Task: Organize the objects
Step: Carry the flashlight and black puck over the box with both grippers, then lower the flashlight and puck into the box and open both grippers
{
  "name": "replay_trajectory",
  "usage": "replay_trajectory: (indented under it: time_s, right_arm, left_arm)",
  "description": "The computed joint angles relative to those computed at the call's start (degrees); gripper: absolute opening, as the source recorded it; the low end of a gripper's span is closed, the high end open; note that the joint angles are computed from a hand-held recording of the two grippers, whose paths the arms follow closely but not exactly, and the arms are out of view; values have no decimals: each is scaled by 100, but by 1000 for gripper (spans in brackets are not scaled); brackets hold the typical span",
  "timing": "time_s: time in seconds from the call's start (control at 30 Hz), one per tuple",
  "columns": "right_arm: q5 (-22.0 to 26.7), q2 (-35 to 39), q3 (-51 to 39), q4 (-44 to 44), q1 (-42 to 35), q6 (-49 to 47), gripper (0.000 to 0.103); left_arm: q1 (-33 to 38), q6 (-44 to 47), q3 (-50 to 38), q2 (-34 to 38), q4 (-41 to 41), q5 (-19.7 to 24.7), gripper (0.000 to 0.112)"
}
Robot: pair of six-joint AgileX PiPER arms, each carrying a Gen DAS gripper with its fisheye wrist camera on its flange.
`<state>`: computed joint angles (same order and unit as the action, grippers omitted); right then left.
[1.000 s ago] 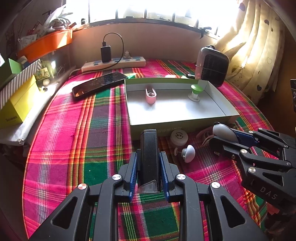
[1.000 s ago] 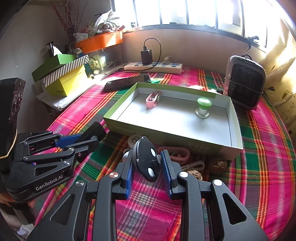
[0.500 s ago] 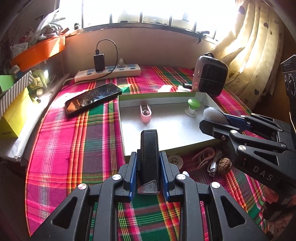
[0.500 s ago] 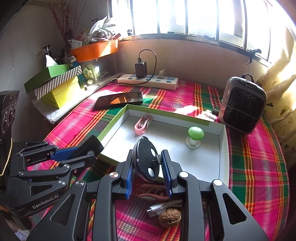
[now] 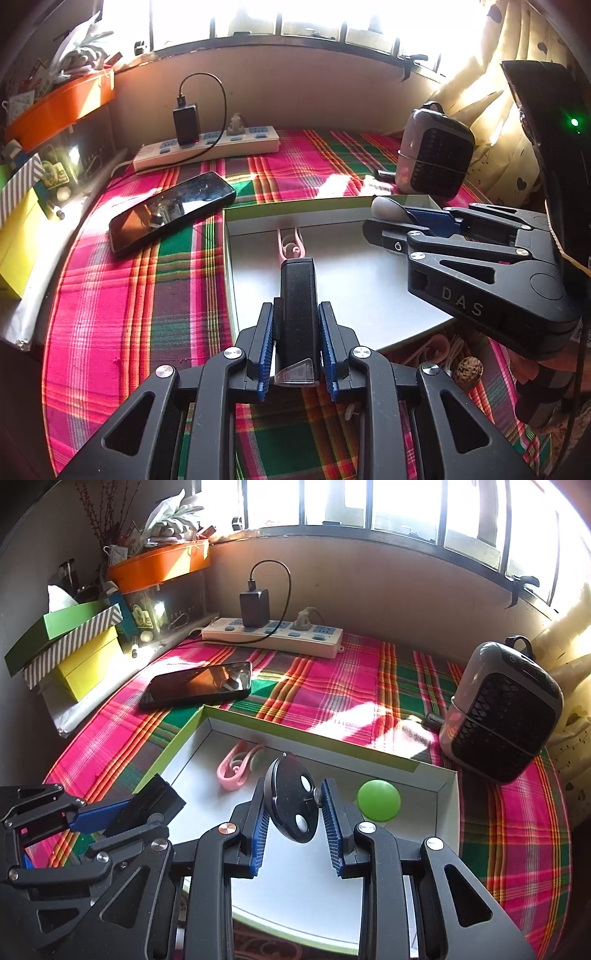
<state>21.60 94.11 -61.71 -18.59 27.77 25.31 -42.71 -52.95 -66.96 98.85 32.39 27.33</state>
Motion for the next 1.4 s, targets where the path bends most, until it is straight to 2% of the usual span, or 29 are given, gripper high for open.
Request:
replay_trajectory:
  time_s: [0.4,0.67,1.0,1.13,1.4]
  right_arm:
    - [104,633,-511,671,-174,-643,29]
    - [333,875,-813,676,-139,-706,29]
    - [479,1052,-1026,686,-137,-730,29]
    - [565,1110,-1105,683,-129,-744,29]
    - [718,1217,-1248,672,-116,-783,29]
  left_arm:
    - [203,482,-365,462,-441,-36,21]
    - [214,334,-454,594,-263,-54,21]
    - [264,460,-472,696,-397,-157,21]
    - [304,829,-521,734,-771,-165,21]
    - [282,769,-539,736,-659,-88,22]
